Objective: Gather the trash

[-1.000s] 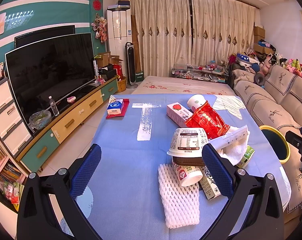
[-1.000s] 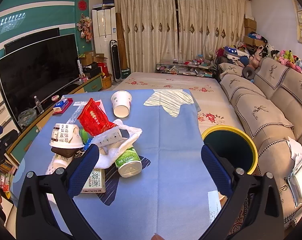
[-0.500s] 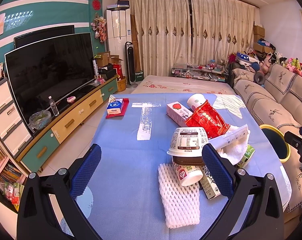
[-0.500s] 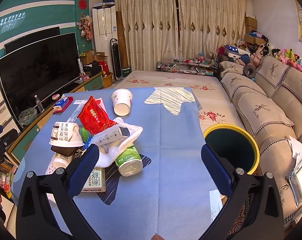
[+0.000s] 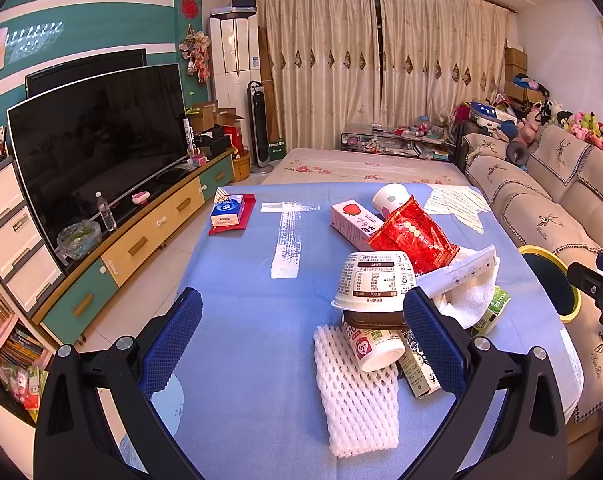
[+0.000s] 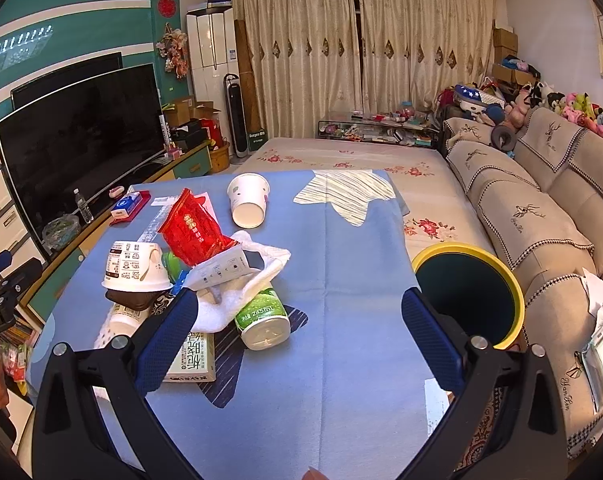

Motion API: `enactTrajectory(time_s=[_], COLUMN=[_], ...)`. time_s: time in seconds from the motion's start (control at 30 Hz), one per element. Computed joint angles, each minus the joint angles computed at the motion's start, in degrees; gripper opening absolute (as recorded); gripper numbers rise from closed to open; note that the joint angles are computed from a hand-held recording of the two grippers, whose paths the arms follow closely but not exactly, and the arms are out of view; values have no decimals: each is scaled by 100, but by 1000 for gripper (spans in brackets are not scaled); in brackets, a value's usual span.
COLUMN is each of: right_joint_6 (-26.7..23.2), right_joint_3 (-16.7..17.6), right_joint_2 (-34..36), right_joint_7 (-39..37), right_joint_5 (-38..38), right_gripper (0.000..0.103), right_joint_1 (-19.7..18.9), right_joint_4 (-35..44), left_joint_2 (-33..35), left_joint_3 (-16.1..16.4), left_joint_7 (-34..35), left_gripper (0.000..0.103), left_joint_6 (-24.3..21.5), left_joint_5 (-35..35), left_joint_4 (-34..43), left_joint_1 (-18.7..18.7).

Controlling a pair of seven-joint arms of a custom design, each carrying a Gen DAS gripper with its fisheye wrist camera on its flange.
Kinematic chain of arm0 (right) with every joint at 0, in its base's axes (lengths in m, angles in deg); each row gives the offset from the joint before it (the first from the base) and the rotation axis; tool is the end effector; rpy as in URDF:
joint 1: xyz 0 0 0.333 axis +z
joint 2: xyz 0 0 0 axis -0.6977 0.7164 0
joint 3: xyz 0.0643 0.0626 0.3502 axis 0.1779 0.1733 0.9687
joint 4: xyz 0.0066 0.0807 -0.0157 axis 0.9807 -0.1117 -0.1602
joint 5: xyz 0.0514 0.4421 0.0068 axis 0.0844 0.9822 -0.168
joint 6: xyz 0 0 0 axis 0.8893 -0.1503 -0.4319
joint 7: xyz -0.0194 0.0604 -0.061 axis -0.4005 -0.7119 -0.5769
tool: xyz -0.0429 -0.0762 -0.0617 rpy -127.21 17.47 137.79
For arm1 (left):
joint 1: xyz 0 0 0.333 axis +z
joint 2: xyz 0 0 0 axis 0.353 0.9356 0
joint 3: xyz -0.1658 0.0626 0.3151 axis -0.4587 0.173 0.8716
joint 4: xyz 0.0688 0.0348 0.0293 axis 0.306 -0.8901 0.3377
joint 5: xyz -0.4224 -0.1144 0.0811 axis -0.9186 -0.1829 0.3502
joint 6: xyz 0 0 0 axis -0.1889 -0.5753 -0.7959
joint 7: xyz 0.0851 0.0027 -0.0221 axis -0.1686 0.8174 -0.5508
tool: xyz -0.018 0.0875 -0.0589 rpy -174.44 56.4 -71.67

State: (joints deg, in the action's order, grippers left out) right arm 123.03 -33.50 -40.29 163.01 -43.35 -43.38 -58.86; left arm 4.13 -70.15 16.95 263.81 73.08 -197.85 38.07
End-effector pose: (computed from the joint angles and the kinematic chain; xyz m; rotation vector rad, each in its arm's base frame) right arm 0.4581 0.0993 0.5280 -1.6143 1.7033 -0.7852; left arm 0.4590 -0.0774 0.4975 -1.5883 1.6459 -0.8346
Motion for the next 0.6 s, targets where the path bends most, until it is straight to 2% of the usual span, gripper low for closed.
enactTrajectory(time_s=[0.27,0.6], right_joint_6=[-64,-86], right_joint_3=[-179,-167], right_joint_2=[3,26], right_joint_7=[-229,-321], right_joint_5=[184,276], right_gripper=[97,97], right_joint_1=[225,245], right_joint_4=[15,38], left_joint_2=[4,43], left_joint_3=[-42,-59], left_joint_7=[-24,-67], left_gripper=[99,99], left_joint_6=[-48,-70], left_joint_5=[55,137], left_joint_4=[19,56], left_joint_1=[42,85])
